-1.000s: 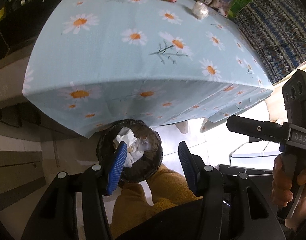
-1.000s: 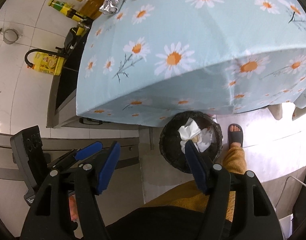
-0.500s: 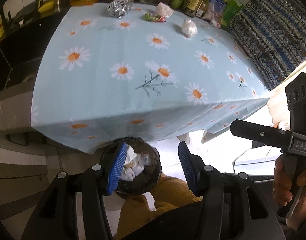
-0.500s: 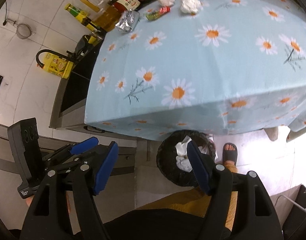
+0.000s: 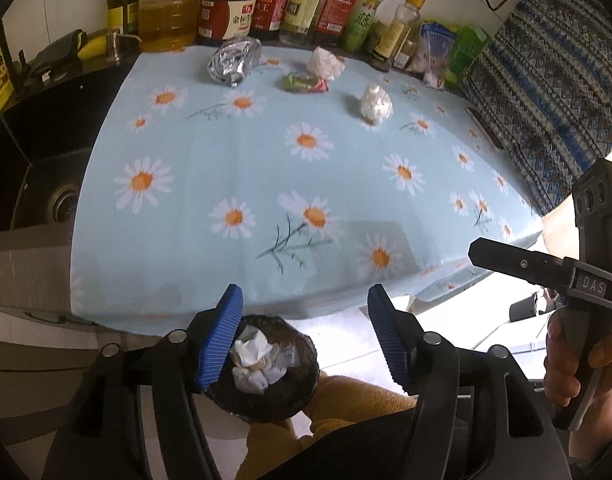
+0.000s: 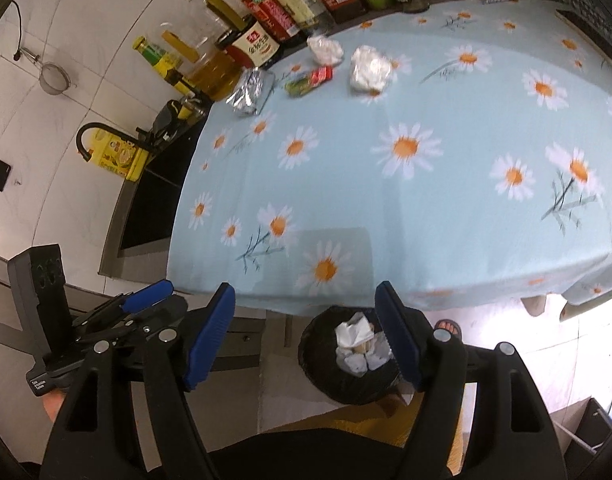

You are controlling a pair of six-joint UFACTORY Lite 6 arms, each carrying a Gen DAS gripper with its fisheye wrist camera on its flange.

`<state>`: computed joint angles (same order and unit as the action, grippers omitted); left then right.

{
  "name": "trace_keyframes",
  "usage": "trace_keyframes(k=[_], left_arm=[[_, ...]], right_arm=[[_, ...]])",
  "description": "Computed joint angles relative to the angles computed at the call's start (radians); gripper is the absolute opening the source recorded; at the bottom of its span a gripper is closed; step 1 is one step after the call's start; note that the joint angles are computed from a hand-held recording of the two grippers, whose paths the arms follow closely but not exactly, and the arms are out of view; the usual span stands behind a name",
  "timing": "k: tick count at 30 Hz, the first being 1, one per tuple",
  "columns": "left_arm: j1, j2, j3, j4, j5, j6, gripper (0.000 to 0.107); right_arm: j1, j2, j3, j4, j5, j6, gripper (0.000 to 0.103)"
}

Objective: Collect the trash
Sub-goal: 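Raise both open tools back over the counter toward the remaining trash, then grasp the clear plastic bag with the right tool while the left tool grasps the green-and-red snack package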

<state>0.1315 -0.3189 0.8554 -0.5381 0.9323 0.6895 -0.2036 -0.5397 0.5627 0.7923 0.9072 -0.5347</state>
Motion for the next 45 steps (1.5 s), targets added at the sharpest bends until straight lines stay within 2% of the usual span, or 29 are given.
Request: trace_keyframes(k=[3, 5, 7, 22, 31, 36, 39, 45], left_arm=[[-0.038, 0.031, 0.039, 0.007, -0.028, -0.049, 0.063], [-0.058, 0.047, 0.061, 0.014, -0.044, -0.080, 0.063], [-0.083, 0.074, 0.096, 0.028, -0.064, -0.125, 0.063], [-0.222, 0.237, 0.290, 0.213, -0.175, -0.494, 0.063], [-0.274, 0.286, 0.350, 0.352, -0.185, -0.729, 0.063], [-0.277, 0.294, 0.370, 0.399, -0.182, -0.810, 0.063], [-0.282, 0.293, 0.373, 0.423, -0.180, -0.847, 0.070], [-0.293, 0.289, 0.377, 0.453, -0.175, -0.897, 0.070]], right_arm=[[-0.038, 0.083, 0.064, 0.010, 0.001, -0.065, 0.073], [-0.051, 0.142, 0.113, 0.012, -0.011, -0.093, 0.079], [-0.066, 0.204, 0.166, 0.016, -0.015, -0.126, 0.080], [-0.061, 0.779, 0.719, -0.001, -0.042, -0.272, 0.082], [-0.015, 1.097, 1.050, -0.065, -0.020, -0.251, 0.082], [0.004, 1.218, 1.198, -0.102, 0.006, -0.216, 0.082], [0.017, 1.275, 1.271, -0.126, 0.017, -0.193, 0.082], [0.049, 1.368, 1.390, -0.184, 0.027, -0.131, 0.082]])
